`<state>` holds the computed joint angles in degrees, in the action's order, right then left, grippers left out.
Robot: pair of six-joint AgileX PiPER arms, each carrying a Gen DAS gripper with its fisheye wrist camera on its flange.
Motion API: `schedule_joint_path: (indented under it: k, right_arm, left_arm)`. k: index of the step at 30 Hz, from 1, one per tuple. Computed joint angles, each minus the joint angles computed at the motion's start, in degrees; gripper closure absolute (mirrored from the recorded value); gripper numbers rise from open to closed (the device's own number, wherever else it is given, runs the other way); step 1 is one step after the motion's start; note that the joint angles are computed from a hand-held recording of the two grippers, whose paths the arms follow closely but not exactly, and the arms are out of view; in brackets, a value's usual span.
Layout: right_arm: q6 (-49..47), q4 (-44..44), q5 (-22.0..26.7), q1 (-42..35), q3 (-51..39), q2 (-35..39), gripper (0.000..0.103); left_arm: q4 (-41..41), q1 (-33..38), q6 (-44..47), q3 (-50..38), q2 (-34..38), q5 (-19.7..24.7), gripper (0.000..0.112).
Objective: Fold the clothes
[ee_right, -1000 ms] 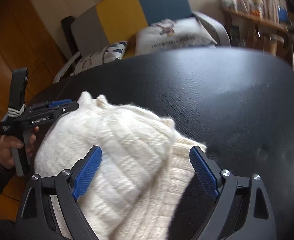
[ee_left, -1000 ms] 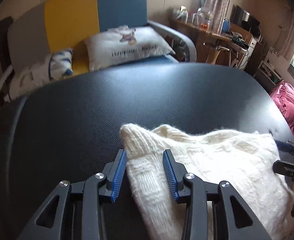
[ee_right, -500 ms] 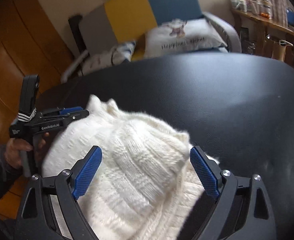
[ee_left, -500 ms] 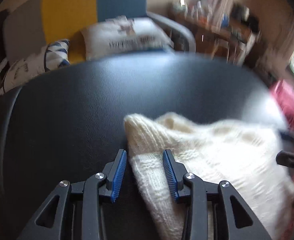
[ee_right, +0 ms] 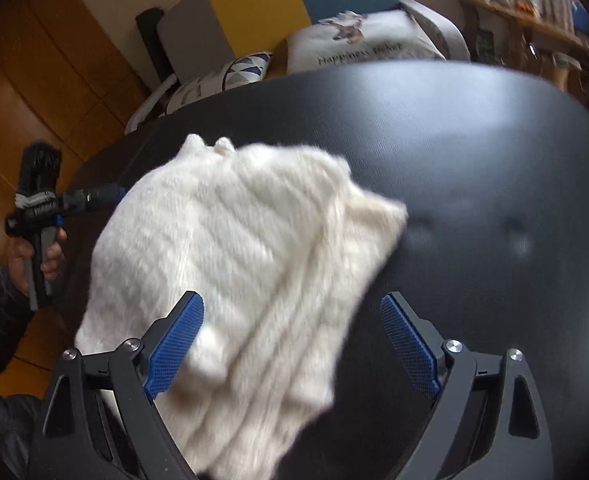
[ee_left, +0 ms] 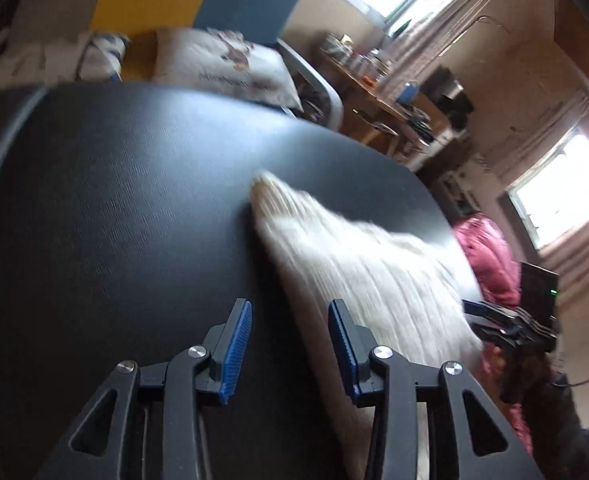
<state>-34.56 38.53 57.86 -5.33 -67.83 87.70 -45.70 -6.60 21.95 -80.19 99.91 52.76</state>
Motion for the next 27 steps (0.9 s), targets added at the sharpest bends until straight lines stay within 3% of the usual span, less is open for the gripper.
schedule_joint_path:
  k: [6, 13, 27]
  right_arm:
    - [-6.97, 12.10, 2.98, -6.63, 6.28, 0.64, 0.010]
    - [-10.21, 18.81, 4.94, -7.50, 6.75, 4.76, 0.010]
    - [-8.51, 16.54, 2.13, -3.41, 3.73, 6.31, 0.010]
  left_arm:
    - [-5.48, -0.15, 2.28, 5.60, -0.79, -0.71, 0.071]
    - [-10.65, 1.78, 5.55, 9.13, -2.47, -1.17, 0.071]
    - [-18.95, 1.96, 9.93, 7.04, 2.42, 6.39, 0.059]
